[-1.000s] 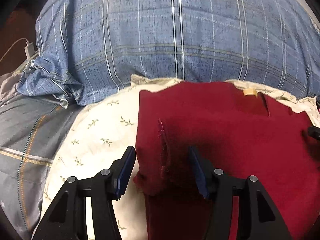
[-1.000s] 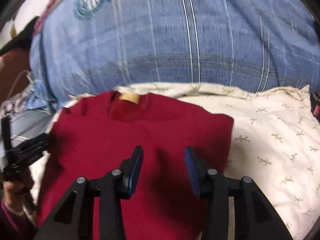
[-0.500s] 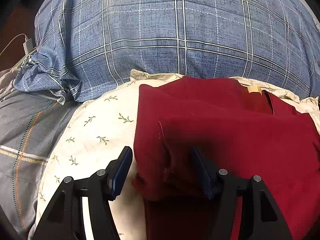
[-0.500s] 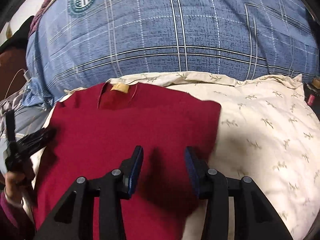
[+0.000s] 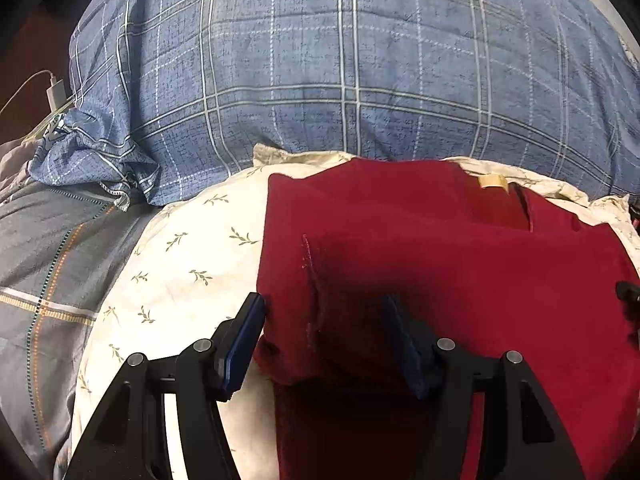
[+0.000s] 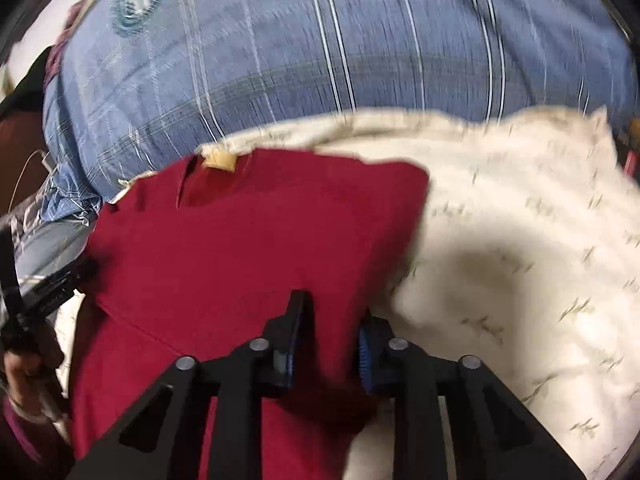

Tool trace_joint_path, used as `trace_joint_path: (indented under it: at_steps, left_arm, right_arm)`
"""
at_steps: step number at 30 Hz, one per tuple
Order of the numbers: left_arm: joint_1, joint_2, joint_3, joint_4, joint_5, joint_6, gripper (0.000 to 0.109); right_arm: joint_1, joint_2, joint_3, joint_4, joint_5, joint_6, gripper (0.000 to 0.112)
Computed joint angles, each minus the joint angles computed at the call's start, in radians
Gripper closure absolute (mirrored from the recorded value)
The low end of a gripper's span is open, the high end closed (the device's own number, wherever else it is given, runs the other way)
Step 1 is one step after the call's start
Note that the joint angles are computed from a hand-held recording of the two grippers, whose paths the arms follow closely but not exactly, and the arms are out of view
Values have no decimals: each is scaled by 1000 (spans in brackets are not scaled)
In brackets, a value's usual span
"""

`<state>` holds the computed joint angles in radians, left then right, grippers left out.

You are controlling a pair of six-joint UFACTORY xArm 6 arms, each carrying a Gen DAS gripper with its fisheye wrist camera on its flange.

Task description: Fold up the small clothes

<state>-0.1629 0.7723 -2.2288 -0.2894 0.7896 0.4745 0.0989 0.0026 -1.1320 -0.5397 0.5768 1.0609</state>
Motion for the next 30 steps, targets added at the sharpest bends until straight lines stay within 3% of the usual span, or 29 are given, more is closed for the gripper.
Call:
trace_joint_path:
  at_steps: [4,6,7,11,14,15,19,25,30]
  left_arm:
    - [-7,-1,20,25,-18,1,47]
    - [-11,3,25,39,-26,-12,47]
    - [-11,-7,45,29,-43,-6,47]
    - [-5,-12,48,14,-28,3,47]
    - [-2,-37,80,15,-27,-2,47]
    - [-2,-55,106,15,-36,0,47]
    - [8,-172,259,-10,-75,50,47]
    - [33,-372,520,-29,-177,136,47]
    - [72,-517,679,-94,-169,188,47]
  right_arm:
    - [-15,-18,45,8,-15,17,103]
    - [-11,-30,47,-36,11,80,92]
    - [-4,-37,42,-59,35,104,81]
    - [20,-90,77,-99,-14,140,81]
    - [67,-47,36,-80,68,58,83]
    - [79,-23,17,-96,121,59,85]
    - [87,-24,21,-106,146,92,87]
    - [150,-153,108,-68,97,143,69]
    - [256,-247,182,-71,120,223,57]
